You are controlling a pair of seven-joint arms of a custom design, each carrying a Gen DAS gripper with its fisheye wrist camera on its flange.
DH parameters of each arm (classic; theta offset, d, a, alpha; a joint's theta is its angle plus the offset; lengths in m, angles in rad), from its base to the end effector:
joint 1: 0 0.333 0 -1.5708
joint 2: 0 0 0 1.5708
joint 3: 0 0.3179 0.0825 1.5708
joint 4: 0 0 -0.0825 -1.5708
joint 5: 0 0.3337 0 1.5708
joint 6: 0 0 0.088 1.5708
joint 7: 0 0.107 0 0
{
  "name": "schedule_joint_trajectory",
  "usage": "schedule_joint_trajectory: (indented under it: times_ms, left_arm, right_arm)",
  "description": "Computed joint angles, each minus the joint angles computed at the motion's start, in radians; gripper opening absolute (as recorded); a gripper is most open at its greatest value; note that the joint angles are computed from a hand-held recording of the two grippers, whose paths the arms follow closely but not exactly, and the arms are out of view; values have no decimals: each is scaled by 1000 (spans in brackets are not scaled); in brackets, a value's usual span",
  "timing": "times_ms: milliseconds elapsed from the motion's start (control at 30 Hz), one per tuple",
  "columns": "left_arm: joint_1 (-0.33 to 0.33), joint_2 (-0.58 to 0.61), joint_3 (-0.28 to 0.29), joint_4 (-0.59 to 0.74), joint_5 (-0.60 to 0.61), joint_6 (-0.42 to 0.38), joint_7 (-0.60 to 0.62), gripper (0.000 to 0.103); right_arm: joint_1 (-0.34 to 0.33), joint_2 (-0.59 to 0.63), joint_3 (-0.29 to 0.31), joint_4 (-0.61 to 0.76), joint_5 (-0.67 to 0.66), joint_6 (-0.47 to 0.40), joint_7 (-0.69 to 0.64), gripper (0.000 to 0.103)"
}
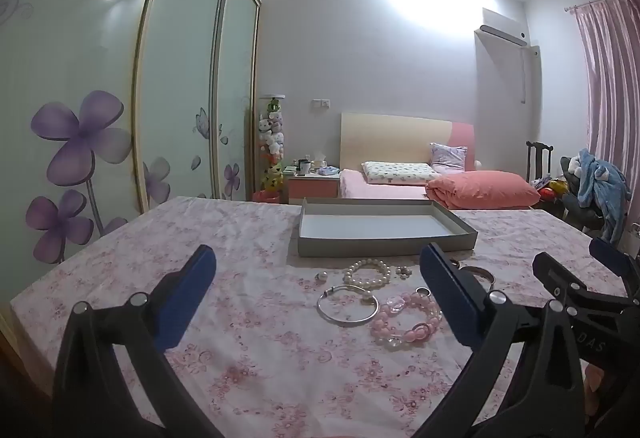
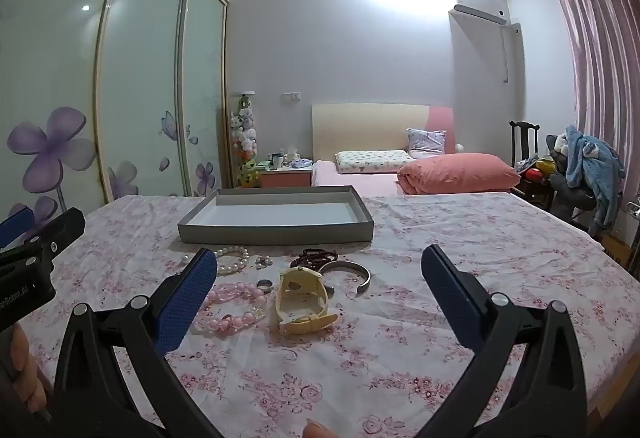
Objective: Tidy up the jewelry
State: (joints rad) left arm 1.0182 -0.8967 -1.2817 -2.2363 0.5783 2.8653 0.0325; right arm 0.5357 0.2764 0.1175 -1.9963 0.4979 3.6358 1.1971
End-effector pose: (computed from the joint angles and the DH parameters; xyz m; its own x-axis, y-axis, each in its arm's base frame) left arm 0.4194 -0.2941 0.5113 0.4127 -0.9106 0.0236 -0.2038 -0.1176 -0.9719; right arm 0.5080 0.3010 0.5150 0.3976 -0.9165 -0.0436 -0.2515 -0.0631 -0.9658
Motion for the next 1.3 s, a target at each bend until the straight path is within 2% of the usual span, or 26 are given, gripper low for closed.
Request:
schedule_joint_trajectory:
  times_ms: [933, 967, 1300]
  left_arm:
    - [-21, 4, 11, -13, 5, -5, 3, 99]
    - [-3, 10, -1, 3, 5, -8, 3, 99]
    - [-3, 11, -2, 2, 2, -8, 8, 99]
  right_arm:
    - [13, 3, -7, 5, 16, -7, -13, 101]
    - [8, 3, -5, 4, 11, -8, -10, 101]
    - [11, 5, -4, -1, 16, -2, -12, 101]
